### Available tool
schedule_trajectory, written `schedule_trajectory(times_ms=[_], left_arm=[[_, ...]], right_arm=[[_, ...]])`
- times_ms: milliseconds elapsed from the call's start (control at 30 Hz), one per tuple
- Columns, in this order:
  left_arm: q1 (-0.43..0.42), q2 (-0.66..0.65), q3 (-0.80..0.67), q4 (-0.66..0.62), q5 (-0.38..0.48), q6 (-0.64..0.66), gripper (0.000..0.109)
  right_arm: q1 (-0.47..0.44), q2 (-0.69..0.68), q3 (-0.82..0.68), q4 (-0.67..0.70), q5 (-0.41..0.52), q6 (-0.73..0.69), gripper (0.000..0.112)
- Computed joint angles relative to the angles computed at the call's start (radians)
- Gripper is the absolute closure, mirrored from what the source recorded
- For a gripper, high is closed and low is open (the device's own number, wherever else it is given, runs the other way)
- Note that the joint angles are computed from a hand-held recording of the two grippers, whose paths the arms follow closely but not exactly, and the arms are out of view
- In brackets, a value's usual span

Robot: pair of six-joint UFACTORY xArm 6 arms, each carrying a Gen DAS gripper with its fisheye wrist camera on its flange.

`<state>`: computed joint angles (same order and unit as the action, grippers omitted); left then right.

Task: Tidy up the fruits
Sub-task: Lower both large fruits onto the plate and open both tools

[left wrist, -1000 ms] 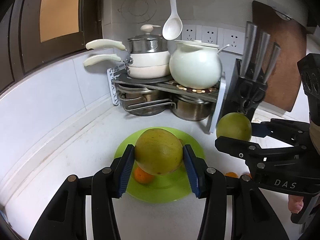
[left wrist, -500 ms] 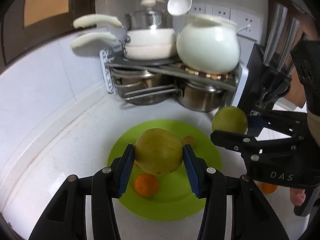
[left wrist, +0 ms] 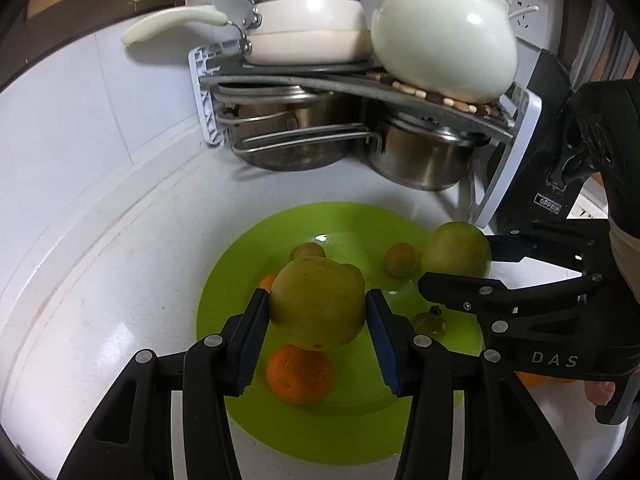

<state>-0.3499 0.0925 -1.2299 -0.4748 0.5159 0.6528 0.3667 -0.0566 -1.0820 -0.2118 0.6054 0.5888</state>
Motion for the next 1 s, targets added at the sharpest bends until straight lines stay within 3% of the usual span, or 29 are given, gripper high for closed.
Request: schedule_trajectory(times_ms=[367,533,733,1000], left_arm=[[0.002,0.017,-0.012,0.02,0.008,-0.007,0.06],[0.002,-0.002,0.0,-0.001,0.0,0.003,0.058],[-0.012,-0.06,0.055,0.033,-0.079,-0.006,0.058],[-0.011,-0.141,0.107,-0.015,-0.086,0.032,0.058]], right_arm=[[-0.001,0.028,-0.025,0.006,0.009,-0.036,0.062],[0.005,0.014,-0.034,-0.051,0.019,-0.002,0.062],[0.013,-0.026,0.0,-0.07,0.013,0.049,0.062],[0.04,-0.102,0.043,-0.144,0.021,0.142,0.062]])
